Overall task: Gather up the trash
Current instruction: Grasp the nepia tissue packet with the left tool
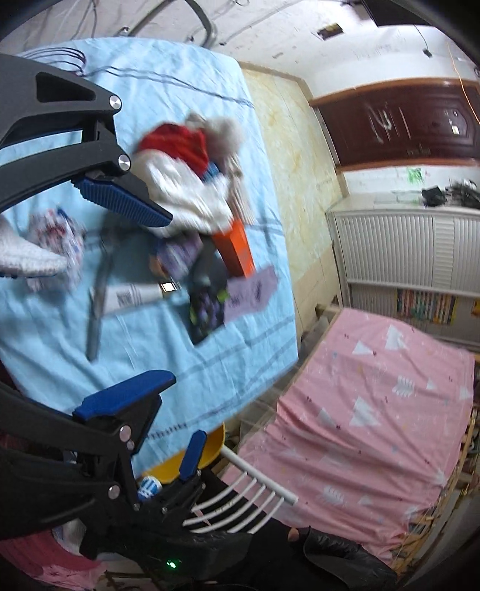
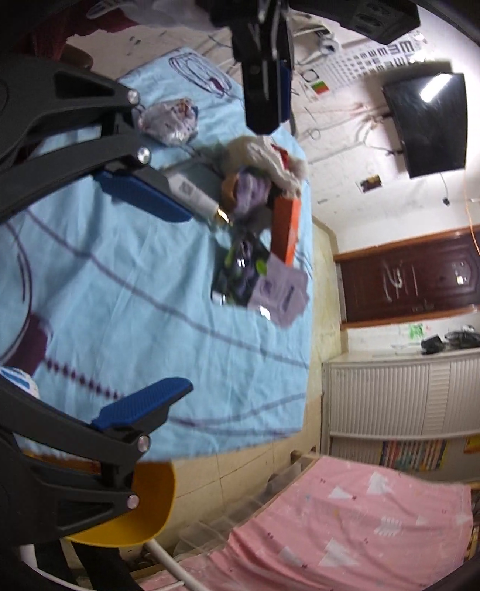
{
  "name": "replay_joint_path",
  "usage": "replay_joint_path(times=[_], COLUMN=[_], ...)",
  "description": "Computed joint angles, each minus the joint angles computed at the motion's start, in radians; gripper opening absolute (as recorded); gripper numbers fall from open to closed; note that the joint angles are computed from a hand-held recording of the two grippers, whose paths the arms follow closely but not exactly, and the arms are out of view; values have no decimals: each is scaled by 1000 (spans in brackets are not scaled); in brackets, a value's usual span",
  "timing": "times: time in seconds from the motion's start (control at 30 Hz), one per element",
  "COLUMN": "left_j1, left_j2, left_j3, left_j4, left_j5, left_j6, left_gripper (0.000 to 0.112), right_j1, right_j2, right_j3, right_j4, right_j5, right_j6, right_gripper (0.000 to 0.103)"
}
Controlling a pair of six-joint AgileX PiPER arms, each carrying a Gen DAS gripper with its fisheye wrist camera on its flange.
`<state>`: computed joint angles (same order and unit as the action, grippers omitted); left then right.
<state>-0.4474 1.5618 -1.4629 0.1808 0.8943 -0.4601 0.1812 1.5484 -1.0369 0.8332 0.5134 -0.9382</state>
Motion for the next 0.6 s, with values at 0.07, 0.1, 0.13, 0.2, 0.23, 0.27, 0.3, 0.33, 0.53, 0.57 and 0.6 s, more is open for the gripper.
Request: replay_joint_path(times=[0.07,0.1,0.13,0.2,0.23,0.27,0.3,0.33,0.53,0.57,0.6], left_j1=[23,33,43,55,61,63,68,68,39,33,29], left_j2=[-32,-47,-62,-92,-107,-120,-132,-139,-124,-117,-111], left_j3=[57,85,113,169,199,224,252,271,342,345,354], left_j4=[-7,-10,-13,-20,-23,-24,-28,-30,23,33,33], left_j5=[-17,-28,-37,-57,-68,-77,-86,-92,-125,-129,-141], left_j6=[4,6,9,14,16,17,20,20,-19,-27,-26], left_gripper=[71,71,71,72,72,72,72,72,73,73,73], right_j1=[33,42,56,84,93,103,117,130,173,177,184], right_j2=[12,14,20,35,40,45,51,57,78,84,92], right_j3=[-7,-5,-9,-21,-27,-32,-39,-46,-80,-87,-99], right_j4=[-25,-28,-41,-65,-77,-89,-105,-121,-188,-197,-214], right_j5=[-7,-10,-13,-20,-20,-22,-25,-28,-33,-33,-30], right_j6=[28,30,45,73,86,101,118,135,210,222,244], right_gripper=[82,82,82,82,82,82,82,82,82,82,82])
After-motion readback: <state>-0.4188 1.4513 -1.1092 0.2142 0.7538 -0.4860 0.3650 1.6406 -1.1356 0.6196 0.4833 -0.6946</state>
